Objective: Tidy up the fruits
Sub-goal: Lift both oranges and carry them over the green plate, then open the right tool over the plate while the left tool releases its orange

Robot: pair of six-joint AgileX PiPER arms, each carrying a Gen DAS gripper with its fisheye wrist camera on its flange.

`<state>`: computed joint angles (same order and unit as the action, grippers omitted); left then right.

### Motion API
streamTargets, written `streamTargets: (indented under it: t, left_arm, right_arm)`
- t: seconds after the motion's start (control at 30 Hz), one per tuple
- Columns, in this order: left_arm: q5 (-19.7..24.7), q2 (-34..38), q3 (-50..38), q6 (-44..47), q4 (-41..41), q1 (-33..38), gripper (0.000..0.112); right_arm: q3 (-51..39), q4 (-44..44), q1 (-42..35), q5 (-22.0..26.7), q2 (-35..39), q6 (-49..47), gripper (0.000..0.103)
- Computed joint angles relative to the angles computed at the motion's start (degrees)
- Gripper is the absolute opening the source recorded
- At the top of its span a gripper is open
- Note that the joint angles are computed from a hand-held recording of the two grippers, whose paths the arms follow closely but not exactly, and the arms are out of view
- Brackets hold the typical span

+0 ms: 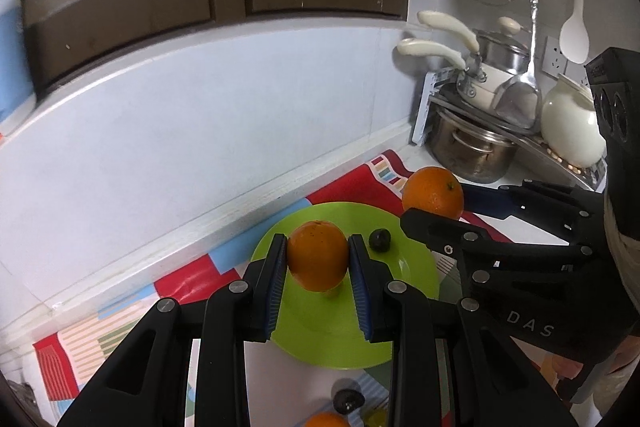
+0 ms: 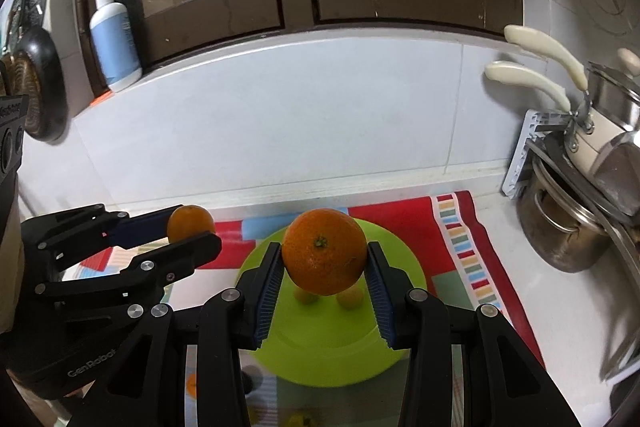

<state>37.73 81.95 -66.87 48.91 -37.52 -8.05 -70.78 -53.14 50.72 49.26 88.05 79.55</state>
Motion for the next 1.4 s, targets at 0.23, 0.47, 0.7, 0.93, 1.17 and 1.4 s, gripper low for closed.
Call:
streamTargets:
  t: [0.23, 0.47, 0.7, 0.93, 1.17, 1.4]
  left_arm:
    - [-0.05, 7.06, -4.65, -3.71, 3.48, -1.49, 0.031]
    - [-0.29, 13.14, -8.0, -6.2, 6.04, -2.11, 0.031]
    - [-0.52, 18.02, -10.2, -8.36, 8.77, -3.17, 0.031]
    - [-0.64, 21.73, -11.4, -9.17, 9.79, -3.78, 0.031]
    - [0.0, 24.09, -12.47, -8.59, 9.95, -3.98, 0.031]
    - [-1.77, 22.69, -11.0, -8.05, 9.44, -3.78, 0.036]
  right_arm:
    - [-1.88, 3.49, -5.4, -3.98, 3.42, -4.74, 0.042]
    - [-3.11, 8.0, -10.57, -8.68, 7.31, -9.52, 0.042]
    - [-4.74, 13.56, -14.71, -12.16, 11.77, -14.7, 0.042]
    - [-5.27, 17.28, -17.35, -14.77, 15.27, -17.72, 0.042]
    - [-5.78, 19.34, -17.97, -15.59, 17.25, -19.33, 0.042]
    - [-5.5, 20.27, -18.32, -15.78, 17.29, -20.17, 0.043]
